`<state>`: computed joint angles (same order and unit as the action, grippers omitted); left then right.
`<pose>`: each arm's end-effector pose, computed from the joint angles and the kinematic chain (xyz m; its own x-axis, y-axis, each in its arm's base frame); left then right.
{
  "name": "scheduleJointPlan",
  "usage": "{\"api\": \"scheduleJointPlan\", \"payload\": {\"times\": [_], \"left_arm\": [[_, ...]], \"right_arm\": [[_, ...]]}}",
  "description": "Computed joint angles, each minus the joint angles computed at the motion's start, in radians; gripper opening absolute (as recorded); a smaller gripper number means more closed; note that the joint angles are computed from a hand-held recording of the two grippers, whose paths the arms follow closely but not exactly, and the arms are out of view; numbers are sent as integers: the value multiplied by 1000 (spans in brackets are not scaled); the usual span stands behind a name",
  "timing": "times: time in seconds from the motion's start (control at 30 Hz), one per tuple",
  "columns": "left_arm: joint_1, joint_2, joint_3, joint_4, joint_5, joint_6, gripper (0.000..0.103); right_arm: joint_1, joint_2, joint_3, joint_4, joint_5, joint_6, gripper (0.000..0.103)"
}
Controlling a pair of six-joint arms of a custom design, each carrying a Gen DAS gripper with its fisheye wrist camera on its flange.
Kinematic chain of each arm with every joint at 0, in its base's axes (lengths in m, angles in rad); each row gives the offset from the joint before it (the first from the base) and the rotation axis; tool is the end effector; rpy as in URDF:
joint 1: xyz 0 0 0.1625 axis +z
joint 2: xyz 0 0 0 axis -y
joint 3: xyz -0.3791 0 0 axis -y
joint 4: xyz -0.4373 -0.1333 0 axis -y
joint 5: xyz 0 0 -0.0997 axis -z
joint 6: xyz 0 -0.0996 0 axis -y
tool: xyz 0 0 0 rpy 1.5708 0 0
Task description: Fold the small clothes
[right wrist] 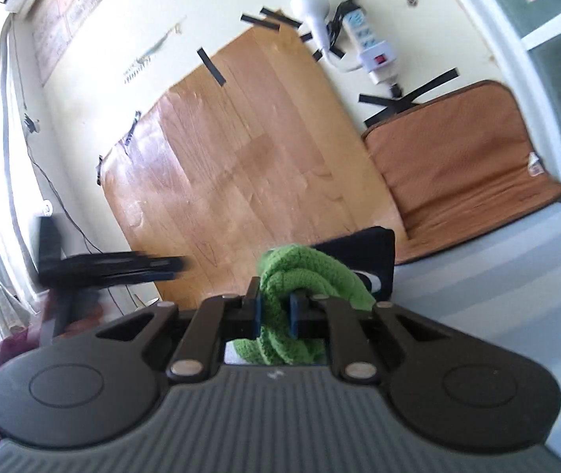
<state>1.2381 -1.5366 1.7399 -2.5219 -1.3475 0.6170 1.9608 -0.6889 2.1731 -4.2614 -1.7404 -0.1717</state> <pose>-0.0427 -0.5993 0.4497 -0.6533 0.5446 -0.5259 0.7570 0.4633 -0.4607 0.2818 -0.3791 0.0260 -0.9342 -0.2818 0.2189 -0.2995 0.2857 -0.9103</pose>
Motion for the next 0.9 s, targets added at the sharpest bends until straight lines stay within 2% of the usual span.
{"api": "scheduleJointPlan", "payload": {"times": [0.03,0.13,0.2,0.23,0.27,0.3,0.37,0.43,0.5,0.57,0.63,0.73,0.8,0.83,0.9], "left_arm": [[-14,42,-5,-13,36,24,89],[-41,173,-34,-49,161,66,89],[-38,241,-71,-26,187,60,90],[-39,274,-87,-35,200,55,81],[-36,300,-113,-7,195,27,63],[-30,318,-147,60,177,-29,26],[-33,318,-153,68,185,-72,16],[-34,288,-134,8,164,-57,13],[-24,219,-119,-16,101,-73,13],[0,131,-104,-23,-1,-98,13],[27,12,-57,-36,-93,-101,12],[84,-205,74,-71,-171,-48,12],[131,-346,164,-72,-160,2,13],[148,-401,192,-45,-134,18,18],[173,-489,242,-5,-39,38,20]], "right_arm": [[-12,3,13,-15,7,3,15],[-36,5,44,-37,-9,54,16],[-58,15,66,-67,-11,95,16],[-60,22,59,-69,-13,117,16],[-70,29,57,-80,-4,130,16],[-62,30,47,-76,-11,143,16],[-64,33,33,-72,-11,162,16],[-66,29,16,-61,10,156,16],[-63,19,-3,-43,52,131,16],[-50,8,-40,0,107,88,16],[-36,2,-75,55,180,37,16],[-26,3,-102,142,294,-27,16],[-22,6,-108,214,343,-67,16],[-23,4,-104,251,356,-79,16],[-25,-3,-91,338,346,-86,17]]}}
